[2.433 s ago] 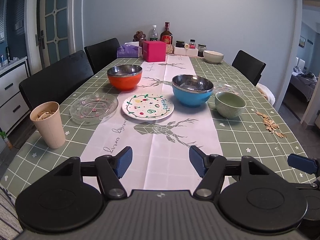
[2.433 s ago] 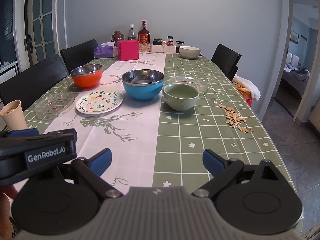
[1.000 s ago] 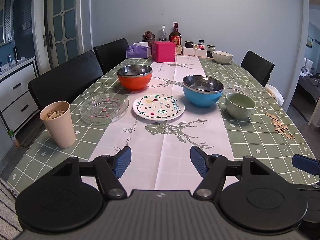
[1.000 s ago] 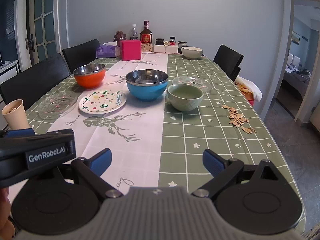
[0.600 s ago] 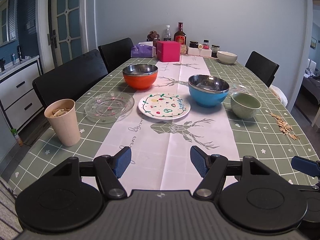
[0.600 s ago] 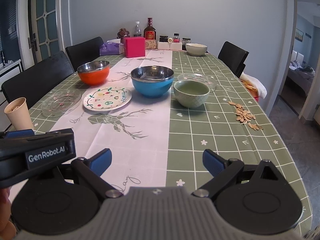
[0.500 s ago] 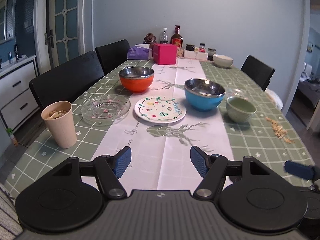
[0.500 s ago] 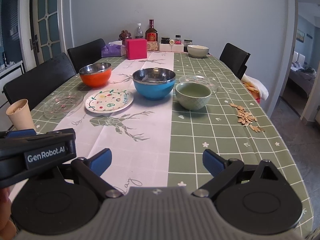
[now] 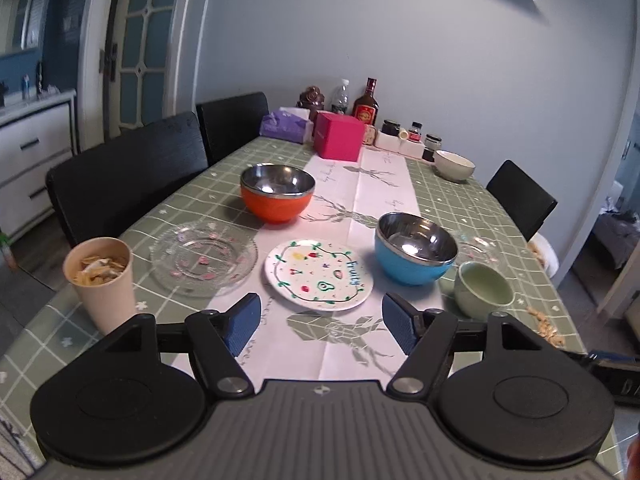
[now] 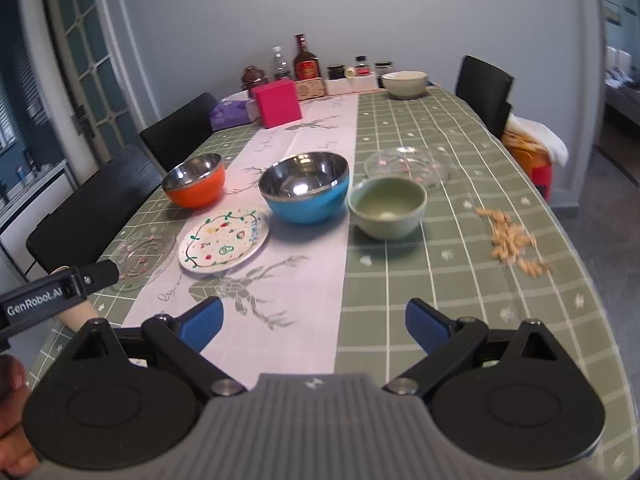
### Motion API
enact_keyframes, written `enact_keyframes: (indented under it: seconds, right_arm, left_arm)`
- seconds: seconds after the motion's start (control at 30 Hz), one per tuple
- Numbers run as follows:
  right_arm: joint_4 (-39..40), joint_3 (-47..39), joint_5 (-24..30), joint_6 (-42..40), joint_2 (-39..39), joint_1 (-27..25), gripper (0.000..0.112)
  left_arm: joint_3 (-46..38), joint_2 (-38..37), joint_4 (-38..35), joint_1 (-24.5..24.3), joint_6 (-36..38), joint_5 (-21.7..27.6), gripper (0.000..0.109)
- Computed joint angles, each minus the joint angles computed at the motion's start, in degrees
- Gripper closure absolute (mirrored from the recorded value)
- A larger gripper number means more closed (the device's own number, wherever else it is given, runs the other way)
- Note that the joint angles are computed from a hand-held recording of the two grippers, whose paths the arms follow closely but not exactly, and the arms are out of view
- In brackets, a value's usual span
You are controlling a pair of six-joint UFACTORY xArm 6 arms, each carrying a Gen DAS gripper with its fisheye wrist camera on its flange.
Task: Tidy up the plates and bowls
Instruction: 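Move both grippers toward the blue steel-lined bowl's rim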
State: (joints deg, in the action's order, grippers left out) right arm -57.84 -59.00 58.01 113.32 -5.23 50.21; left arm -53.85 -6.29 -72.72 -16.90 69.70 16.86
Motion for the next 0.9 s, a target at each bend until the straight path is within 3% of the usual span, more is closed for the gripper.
enact_keyframes:
  seconds: [0.13, 0.2, 0.33, 0.4, 0.47, 0.57, 0.7, 0.77, 0.83, 0.9]
  right_arm:
    - [0.9, 2.9, -4.6, -10.0, -5.4, -7.1, 0.016]
    - [1.1, 3.3, -7.4, -12.7, -6.6, -11.2, 0.017]
    - [2.6, 2.1, -15.8, -18.3, -5.1, -20.0, 0.022]
    - [3.7, 0.8, -19.6, -19.5, -3.2, -23.9, 0.025]
    - [4.0, -0.4, -23.1, -18.7, -1.1, -27.2, 0.036]
    - [0.9, -1.9, -29.0, -12.5, 2.1, -31.7, 0.036]
    - [-2.9, -4.3, -30.4, -6.7, 6.7, -34.1, 0.043]
    - [-4.4, -5.0, -30.9, -4.8, 8.7, -34.7, 0.048]
    - [-3.5, -5.6, -32.3, -4.9, 10.5, -35.5, 0.058]
    - [-7.5, -5.8, -35.1, -0.4, 11.6, -36.5, 0.063]
  left_arm:
    - [-8.0, 5.8, 9.6, 2.8, -7.2, 11.0, 0.024]
    - [-12.3, 9.0, 12.1, 2.7, -5.5, 14.8, 0.024]
    - [-20.7, 15.8, 9.8, 1.7, 0.1, 19.0, 0.024]
    - [-24.8, 19.5, 8.9, 1.0, 1.1, 19.9, 0.024]
    - [-29.5, 23.8, 8.8, 0.7, -0.3, 21.2, 0.024]
    - [-37.4, 30.9, 12.5, 0.3, -9.0, 22.4, 0.024]
    - [-47.0, 39.1, 19.8, -0.4, -21.9, 22.6, 0.027]
    - [-53.1, 43.5, 24.2, -1.1, -24.5, 23.5, 0.027]
    - [-55.1, 45.5, 27.3, -2.2, -26.8, 20.3, 0.03]
    - [-56.2, 46.7, 27.9, -2.6, -28.1, 19.4, 0.03]
